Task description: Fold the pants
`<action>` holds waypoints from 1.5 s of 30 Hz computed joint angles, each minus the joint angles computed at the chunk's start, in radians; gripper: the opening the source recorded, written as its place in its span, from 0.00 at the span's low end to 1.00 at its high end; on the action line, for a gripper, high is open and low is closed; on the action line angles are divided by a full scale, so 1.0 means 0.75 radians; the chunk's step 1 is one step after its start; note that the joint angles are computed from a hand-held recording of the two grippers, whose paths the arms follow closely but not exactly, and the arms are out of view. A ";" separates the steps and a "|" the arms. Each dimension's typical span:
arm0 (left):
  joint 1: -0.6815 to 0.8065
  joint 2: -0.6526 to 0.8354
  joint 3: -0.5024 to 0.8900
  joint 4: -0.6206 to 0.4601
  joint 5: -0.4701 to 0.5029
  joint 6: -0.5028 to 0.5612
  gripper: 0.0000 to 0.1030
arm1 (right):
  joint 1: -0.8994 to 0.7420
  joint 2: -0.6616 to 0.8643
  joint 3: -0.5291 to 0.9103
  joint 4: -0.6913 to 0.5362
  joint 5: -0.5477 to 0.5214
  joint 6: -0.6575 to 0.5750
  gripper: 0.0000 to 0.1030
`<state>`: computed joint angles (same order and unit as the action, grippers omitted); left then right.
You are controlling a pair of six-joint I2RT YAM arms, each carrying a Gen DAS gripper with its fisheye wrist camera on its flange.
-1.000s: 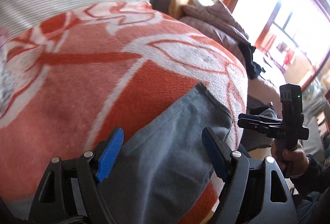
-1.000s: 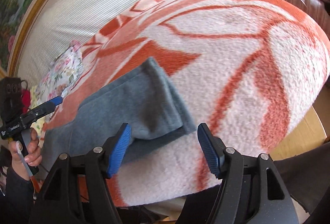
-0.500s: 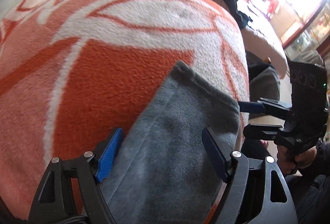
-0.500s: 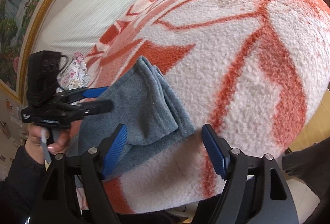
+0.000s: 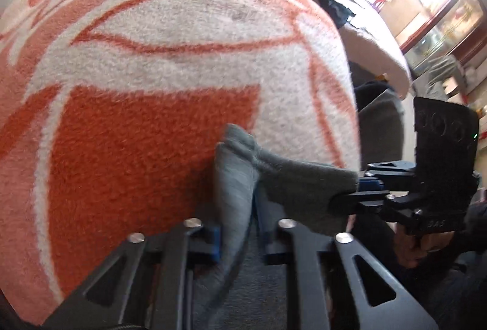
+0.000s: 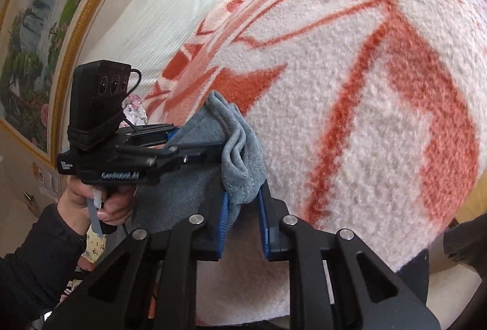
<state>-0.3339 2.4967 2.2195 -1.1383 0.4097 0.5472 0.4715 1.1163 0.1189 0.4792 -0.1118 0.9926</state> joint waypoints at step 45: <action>0.984 -0.996 -1.189 0.212 0.584 0.337 0.11 | 0.620 0.782 0.943 0.237 -0.317 -0.061 0.07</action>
<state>0.4038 1.7498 1.3274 -0.9795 0.8474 0.8003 0.9367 1.7031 0.8260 0.6567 -0.3497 0.9471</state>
